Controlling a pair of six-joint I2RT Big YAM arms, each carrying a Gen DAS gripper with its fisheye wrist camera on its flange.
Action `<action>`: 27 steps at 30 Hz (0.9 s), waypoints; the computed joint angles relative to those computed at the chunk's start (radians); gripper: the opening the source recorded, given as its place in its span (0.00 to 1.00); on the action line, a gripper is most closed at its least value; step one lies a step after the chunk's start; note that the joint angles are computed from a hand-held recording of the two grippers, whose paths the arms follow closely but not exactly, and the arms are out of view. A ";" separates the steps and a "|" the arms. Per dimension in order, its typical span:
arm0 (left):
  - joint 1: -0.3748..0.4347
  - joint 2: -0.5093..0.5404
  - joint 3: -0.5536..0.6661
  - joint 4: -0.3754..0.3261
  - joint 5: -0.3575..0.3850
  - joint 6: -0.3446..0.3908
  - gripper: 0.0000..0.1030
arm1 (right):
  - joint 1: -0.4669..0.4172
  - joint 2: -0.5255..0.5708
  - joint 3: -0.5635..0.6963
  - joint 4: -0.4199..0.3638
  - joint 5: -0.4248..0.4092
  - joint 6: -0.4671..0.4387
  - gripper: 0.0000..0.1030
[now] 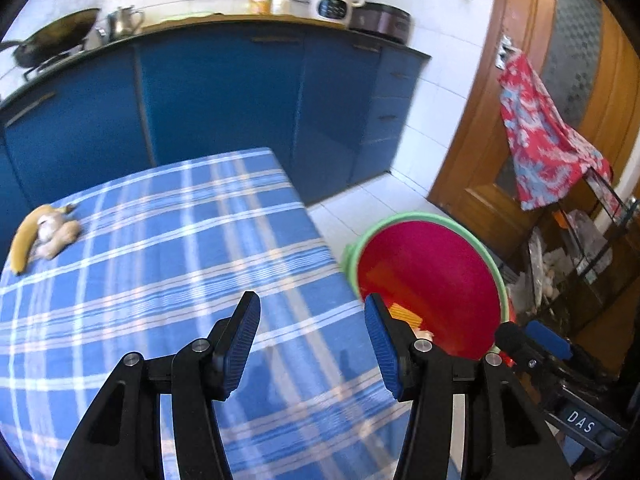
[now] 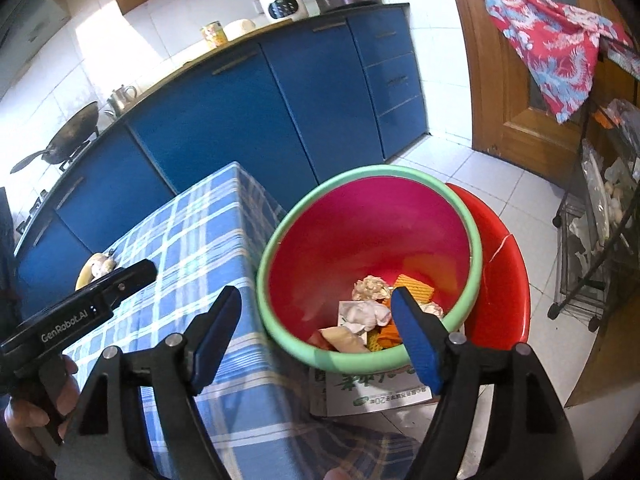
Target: Collect trash
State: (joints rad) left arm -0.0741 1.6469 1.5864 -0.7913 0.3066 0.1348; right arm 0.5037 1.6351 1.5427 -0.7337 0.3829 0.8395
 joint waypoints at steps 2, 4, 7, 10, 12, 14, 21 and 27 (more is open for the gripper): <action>0.020 -0.015 -0.009 -0.006 0.000 -0.010 0.54 | 0.013 0.003 0.014 -0.005 0.005 -0.010 0.75; 0.039 -0.033 -0.024 -0.005 0.001 -0.017 0.54 | 0.027 0.006 0.026 -0.011 0.016 -0.018 0.75; 0.066 -0.057 -0.047 -0.001 0.000 -0.023 0.54 | 0.049 0.006 0.037 -0.005 0.026 -0.030 0.76; 0.096 -0.085 -0.073 0.005 -0.001 -0.030 0.54 | 0.072 0.011 0.051 0.000 0.031 -0.041 0.79; 0.118 -0.105 -0.091 0.014 -0.003 -0.036 0.55 | 0.086 0.018 0.064 0.001 0.031 -0.050 0.79; 0.136 -0.121 -0.107 0.021 -0.006 -0.038 0.55 | 0.103 0.030 0.084 -0.001 0.030 -0.063 0.79; 0.196 -0.163 -0.150 0.040 -0.009 -0.047 0.63 | 0.158 0.057 0.132 -0.006 0.043 -0.082 0.80; 0.239 -0.186 -0.188 0.065 -0.003 -0.059 0.63 | 0.194 0.074 0.153 -0.015 0.072 -0.073 0.80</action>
